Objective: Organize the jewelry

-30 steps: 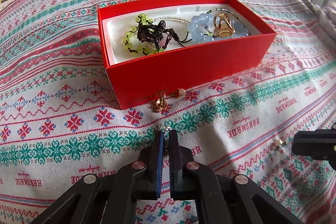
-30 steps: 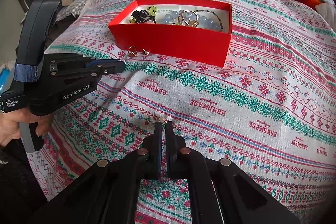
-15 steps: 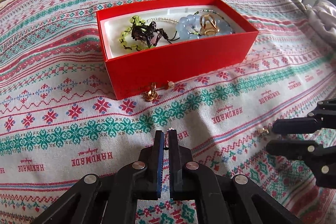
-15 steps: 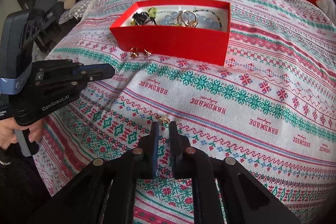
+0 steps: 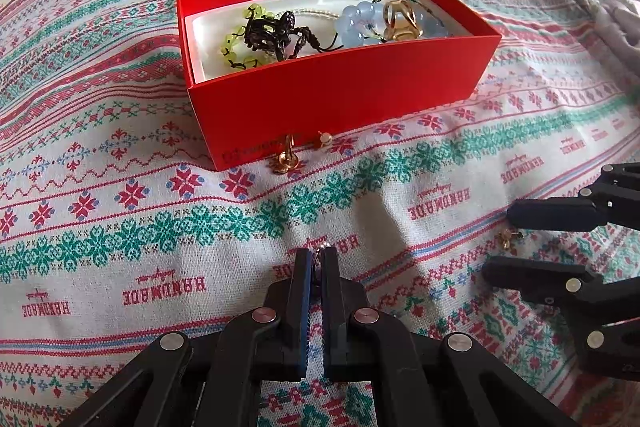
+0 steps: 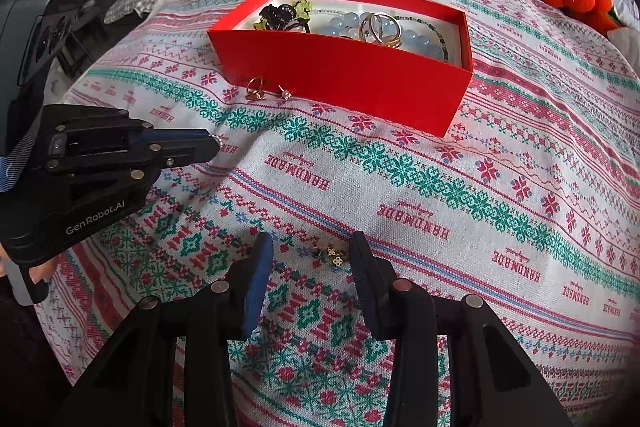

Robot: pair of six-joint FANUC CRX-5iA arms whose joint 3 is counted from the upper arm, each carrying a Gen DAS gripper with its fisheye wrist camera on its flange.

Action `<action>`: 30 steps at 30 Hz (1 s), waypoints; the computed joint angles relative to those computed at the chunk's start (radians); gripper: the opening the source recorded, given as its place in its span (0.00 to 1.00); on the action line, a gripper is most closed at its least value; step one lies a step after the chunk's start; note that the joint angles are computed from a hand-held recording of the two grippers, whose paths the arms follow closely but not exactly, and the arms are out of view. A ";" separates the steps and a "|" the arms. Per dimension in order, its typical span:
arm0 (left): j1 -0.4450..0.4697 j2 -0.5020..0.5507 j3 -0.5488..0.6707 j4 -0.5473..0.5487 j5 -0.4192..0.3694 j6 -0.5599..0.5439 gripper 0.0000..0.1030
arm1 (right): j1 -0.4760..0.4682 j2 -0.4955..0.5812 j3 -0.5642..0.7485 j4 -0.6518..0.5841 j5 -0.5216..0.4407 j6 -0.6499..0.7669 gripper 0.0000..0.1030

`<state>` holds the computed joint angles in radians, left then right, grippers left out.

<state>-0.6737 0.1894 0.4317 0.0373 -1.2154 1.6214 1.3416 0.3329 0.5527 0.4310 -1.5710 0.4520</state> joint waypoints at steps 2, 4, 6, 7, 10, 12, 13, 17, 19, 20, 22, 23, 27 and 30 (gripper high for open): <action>-0.003 -0.001 0.000 -0.004 0.000 0.001 0.00 | -0.004 0.007 0.009 0.001 -0.012 0.003 0.26; -0.003 -0.001 0.000 -0.006 0.000 0.000 0.00 | -0.012 0.006 0.008 -0.006 -0.012 -0.005 0.15; -0.002 -0.002 0.000 -0.005 -0.001 0.000 0.00 | -0.018 -0.003 0.002 -0.014 -0.010 -0.018 0.07; 0.000 -0.002 0.001 -0.003 -0.003 -0.002 0.00 | -0.021 -0.009 -0.002 -0.020 -0.004 -0.022 0.06; 0.007 -0.004 0.002 0.006 -0.006 -0.004 0.00 | -0.020 -0.016 -0.001 -0.029 -0.005 -0.026 0.06; 0.015 -0.007 0.005 0.015 -0.008 -0.001 0.00 | -0.021 -0.027 -0.004 -0.040 0.000 -0.042 0.06; 0.020 -0.008 0.007 0.024 -0.009 0.003 0.00 | -0.023 -0.033 -0.006 -0.049 0.005 -0.054 0.06; 0.039 -0.010 0.022 0.061 -0.022 0.028 0.00 | -0.027 -0.073 -0.026 -0.061 0.043 -0.106 0.06; 0.045 -0.008 0.037 0.073 -0.030 0.042 0.00 | -0.026 -0.087 -0.029 -0.057 0.056 -0.129 0.06; 0.048 -0.008 0.043 0.079 -0.032 0.050 0.00 | -0.026 -0.093 -0.029 -0.052 0.062 -0.137 0.06; 0.055 -0.009 0.054 0.095 -0.032 0.063 0.00 | -0.024 -0.102 -0.027 -0.038 0.067 -0.154 0.06; 0.058 -0.008 0.060 0.101 -0.032 0.070 0.00 | -0.023 -0.104 -0.023 -0.029 0.068 -0.160 0.06; 0.059 0.003 0.101 0.106 -0.037 0.089 0.00 | -0.023 -0.090 0.013 0.008 0.062 -0.163 0.06; 0.058 0.020 0.139 0.109 -0.046 0.097 0.00 | -0.027 -0.081 0.034 0.024 0.062 -0.162 0.06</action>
<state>-0.6153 0.2095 0.5707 0.1467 -1.2613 1.7183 1.3146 0.2518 0.5866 0.4554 -1.5093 0.2902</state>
